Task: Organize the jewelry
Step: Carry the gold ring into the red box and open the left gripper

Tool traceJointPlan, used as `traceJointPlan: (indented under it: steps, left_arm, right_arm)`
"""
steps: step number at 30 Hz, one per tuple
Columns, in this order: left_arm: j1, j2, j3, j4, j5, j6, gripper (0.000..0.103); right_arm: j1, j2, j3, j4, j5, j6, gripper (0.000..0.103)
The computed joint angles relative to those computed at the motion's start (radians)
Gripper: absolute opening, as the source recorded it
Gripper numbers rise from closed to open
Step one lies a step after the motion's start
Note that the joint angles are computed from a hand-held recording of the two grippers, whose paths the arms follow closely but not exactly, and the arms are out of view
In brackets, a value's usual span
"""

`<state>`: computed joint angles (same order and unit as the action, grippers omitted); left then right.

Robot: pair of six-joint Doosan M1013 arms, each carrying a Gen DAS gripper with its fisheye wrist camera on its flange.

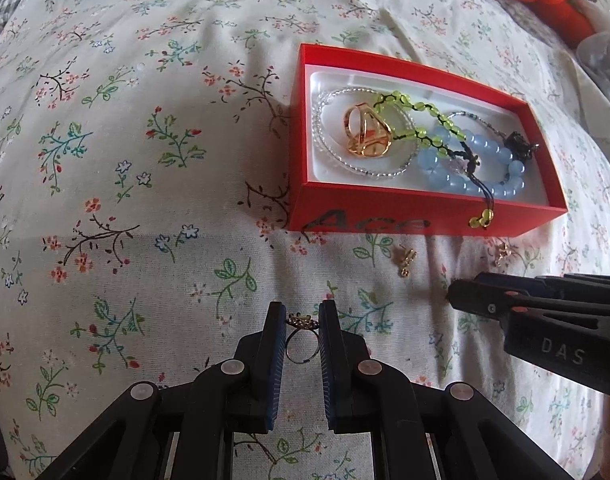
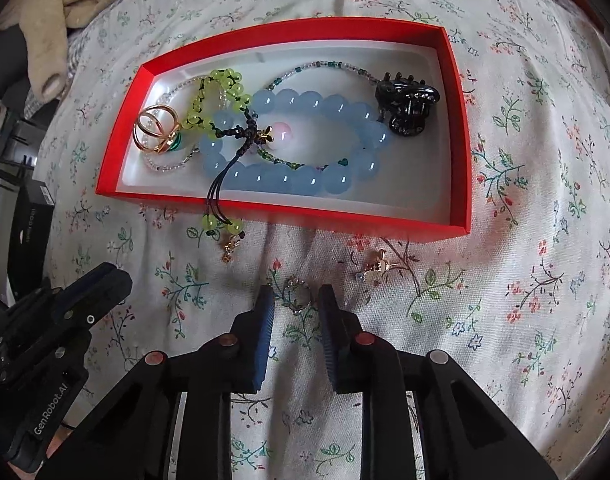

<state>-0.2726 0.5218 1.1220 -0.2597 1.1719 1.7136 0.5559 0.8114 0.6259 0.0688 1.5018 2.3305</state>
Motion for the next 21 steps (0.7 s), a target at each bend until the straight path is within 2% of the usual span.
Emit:
traceJointPlan:
  steps: [9, 17, 21]
  left_arm:
    - [0.0, 0.004, -0.002, 0.004, 0.004, 0.0, 0.011]
    - [-0.001, 0.008, -0.001, 0.015, 0.005, -0.012, 0.011]
    - [0.001, 0.007, 0.0, 0.015, 0.002, -0.017, 0.011]
  right_arm:
    - [0.007, 0.035, -0.052, -0.034, 0.048, -0.028, 0.016]
    - [0.016, 0.037, -0.055, -0.063, 0.054, -0.052, 0.015]
    - [0.012, 0.022, -0.037, -0.04, 0.028, -0.033, 0.015]
